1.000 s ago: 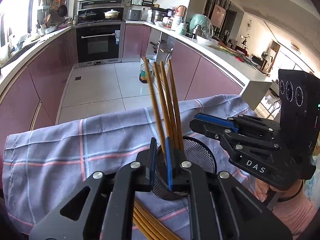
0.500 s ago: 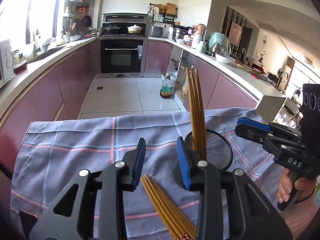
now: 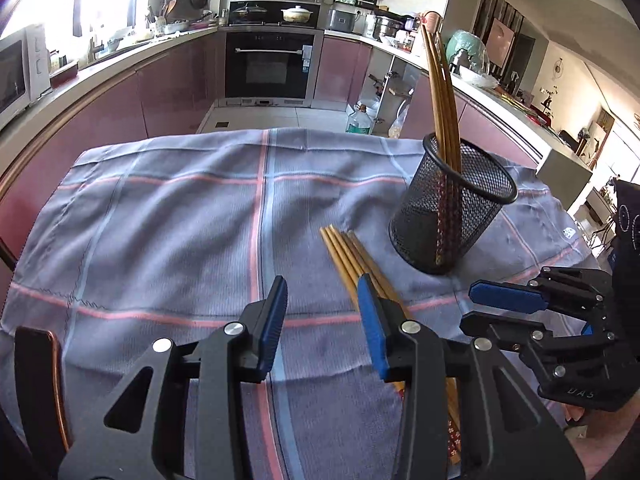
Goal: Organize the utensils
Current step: 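Withdraw both grippers back toward the remaining chopstick pile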
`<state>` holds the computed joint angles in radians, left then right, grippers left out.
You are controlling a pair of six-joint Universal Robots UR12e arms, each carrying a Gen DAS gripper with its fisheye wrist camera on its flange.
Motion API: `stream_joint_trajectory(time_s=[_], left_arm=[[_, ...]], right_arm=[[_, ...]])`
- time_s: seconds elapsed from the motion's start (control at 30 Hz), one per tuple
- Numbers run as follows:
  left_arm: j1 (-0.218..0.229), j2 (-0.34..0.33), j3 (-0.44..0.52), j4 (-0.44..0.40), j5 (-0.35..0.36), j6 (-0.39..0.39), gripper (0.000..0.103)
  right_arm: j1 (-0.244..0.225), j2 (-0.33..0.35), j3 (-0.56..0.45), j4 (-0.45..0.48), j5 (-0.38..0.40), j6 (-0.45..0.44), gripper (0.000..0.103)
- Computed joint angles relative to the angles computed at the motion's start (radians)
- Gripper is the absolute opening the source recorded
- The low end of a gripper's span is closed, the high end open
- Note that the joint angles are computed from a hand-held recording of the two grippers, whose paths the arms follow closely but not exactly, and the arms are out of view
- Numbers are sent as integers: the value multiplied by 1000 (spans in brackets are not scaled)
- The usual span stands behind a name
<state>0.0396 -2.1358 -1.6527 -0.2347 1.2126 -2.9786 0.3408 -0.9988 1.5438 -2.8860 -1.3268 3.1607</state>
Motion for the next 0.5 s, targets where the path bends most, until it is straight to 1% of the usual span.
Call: stream_joint_trajectory(time_s=[0.2,0.37,0.5], left_arm=[[1,7,-32,-6,-10,10,36],[-8,8,-39,-25,-10,25,36],[-15,7,-40,-34,-14,29,36]], right_arm=[[0,13,-7,54,17,41,22],[-2,14,1,57,24,71,22],[0,13,2,64,20,69,22]])
